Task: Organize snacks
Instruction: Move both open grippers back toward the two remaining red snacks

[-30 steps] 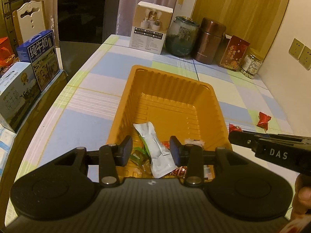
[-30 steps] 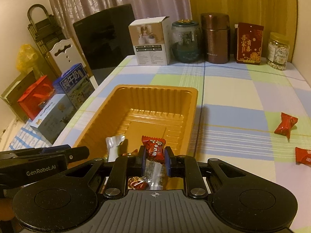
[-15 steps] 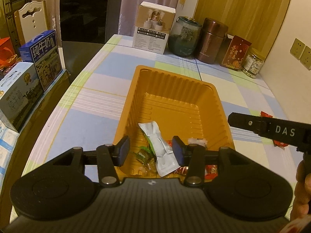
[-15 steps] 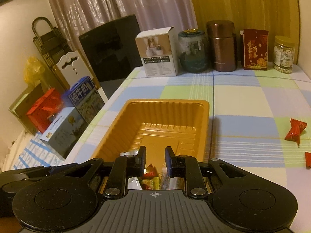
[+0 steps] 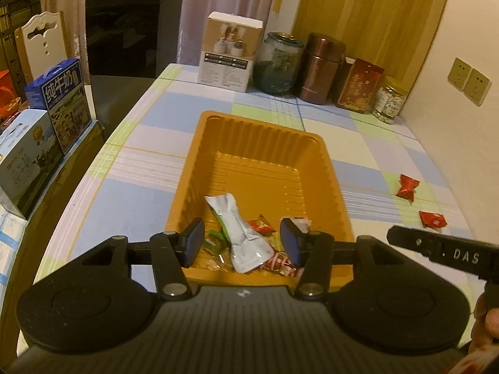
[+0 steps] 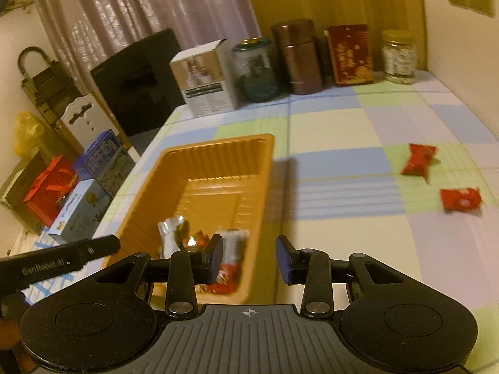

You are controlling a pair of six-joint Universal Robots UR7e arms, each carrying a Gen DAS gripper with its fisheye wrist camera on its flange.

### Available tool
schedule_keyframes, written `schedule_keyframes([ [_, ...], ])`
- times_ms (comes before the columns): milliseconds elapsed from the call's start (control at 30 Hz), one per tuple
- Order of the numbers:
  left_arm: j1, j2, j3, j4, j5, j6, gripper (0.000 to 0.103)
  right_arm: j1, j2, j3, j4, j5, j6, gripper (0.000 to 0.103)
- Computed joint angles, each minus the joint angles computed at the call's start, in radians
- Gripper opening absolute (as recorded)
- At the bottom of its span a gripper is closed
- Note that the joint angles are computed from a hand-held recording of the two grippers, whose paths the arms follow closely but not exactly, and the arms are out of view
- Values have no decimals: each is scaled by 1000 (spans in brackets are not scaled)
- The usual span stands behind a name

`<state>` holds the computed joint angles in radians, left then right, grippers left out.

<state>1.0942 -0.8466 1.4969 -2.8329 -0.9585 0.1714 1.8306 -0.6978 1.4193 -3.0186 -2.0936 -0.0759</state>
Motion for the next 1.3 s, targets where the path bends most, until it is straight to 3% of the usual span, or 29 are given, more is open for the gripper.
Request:
schedule_keyframes([
  [200,-21,-22,41,-7,-21,8,59,8,-59,95,-49,-37,33,38],
  [767,-76,-14,78,-2,-76,28,65,9,-180,240,-164,-140,77,39],
  [1300,-106,27,64,24,-120,38,69,-9,-255,303,-162,-197,111,41],
])
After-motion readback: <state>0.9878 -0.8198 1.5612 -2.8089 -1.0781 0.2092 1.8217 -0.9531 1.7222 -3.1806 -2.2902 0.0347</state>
